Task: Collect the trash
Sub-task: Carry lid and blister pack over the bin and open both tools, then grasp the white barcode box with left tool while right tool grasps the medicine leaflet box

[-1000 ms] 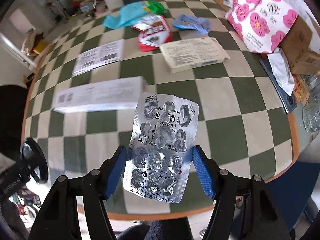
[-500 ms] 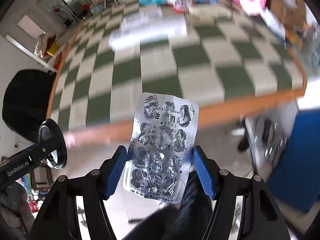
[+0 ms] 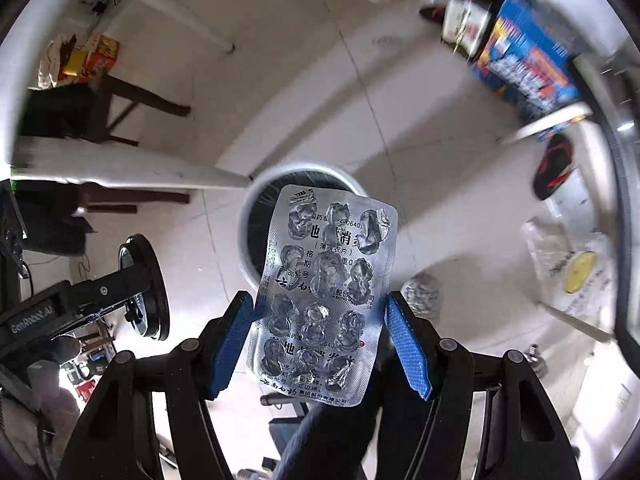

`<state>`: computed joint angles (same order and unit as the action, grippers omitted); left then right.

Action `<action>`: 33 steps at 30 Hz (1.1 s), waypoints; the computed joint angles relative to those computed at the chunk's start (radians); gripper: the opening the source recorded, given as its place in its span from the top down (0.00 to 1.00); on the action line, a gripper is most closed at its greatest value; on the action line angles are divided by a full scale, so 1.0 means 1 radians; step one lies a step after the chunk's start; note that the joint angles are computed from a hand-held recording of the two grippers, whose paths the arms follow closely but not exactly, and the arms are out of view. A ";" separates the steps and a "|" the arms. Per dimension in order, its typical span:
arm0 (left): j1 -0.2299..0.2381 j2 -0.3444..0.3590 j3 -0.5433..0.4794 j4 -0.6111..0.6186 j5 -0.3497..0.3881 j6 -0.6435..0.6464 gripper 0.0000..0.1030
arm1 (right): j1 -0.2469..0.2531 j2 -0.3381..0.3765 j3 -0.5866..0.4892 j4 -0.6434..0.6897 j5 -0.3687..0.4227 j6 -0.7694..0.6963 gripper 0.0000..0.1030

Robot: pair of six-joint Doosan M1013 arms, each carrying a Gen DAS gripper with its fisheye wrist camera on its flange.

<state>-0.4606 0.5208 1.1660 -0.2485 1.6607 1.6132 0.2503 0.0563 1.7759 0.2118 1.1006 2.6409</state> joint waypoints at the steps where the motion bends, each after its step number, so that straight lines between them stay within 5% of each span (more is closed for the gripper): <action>1: -0.002 0.006 0.018 0.007 -0.023 0.000 0.18 | -0.003 0.011 0.027 0.022 -0.037 -0.013 0.33; 3: -0.005 0.016 0.045 0.023 -0.051 0.008 0.03 | -0.013 0.035 0.078 0.084 -0.114 -0.050 0.33; 6: -0.007 0.019 0.074 0.073 -0.095 0.009 0.01 | -0.015 0.075 0.127 0.149 -0.204 -0.128 0.31; 9: -0.010 0.002 0.098 0.143 -0.141 0.003 0.01 | -0.015 0.102 0.151 0.181 -0.230 -0.172 0.05; 11: -0.017 -0.015 0.116 0.203 -0.167 0.009 0.01 | -0.009 0.110 0.149 0.146 -0.216 -0.158 0.02; 22: -0.038 -0.103 0.112 0.325 -0.132 0.041 0.01 | 0.035 0.115 -0.010 -0.110 0.081 -0.103 0.02; 33: -0.030 -0.160 -0.021 0.300 0.018 0.060 0.01 | 0.076 0.054 -0.207 -0.195 0.343 -0.048 0.02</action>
<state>-0.4907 0.3608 1.1448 0.0514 1.6783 1.6733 0.3258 0.1102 1.5687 0.0168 1.4436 2.5927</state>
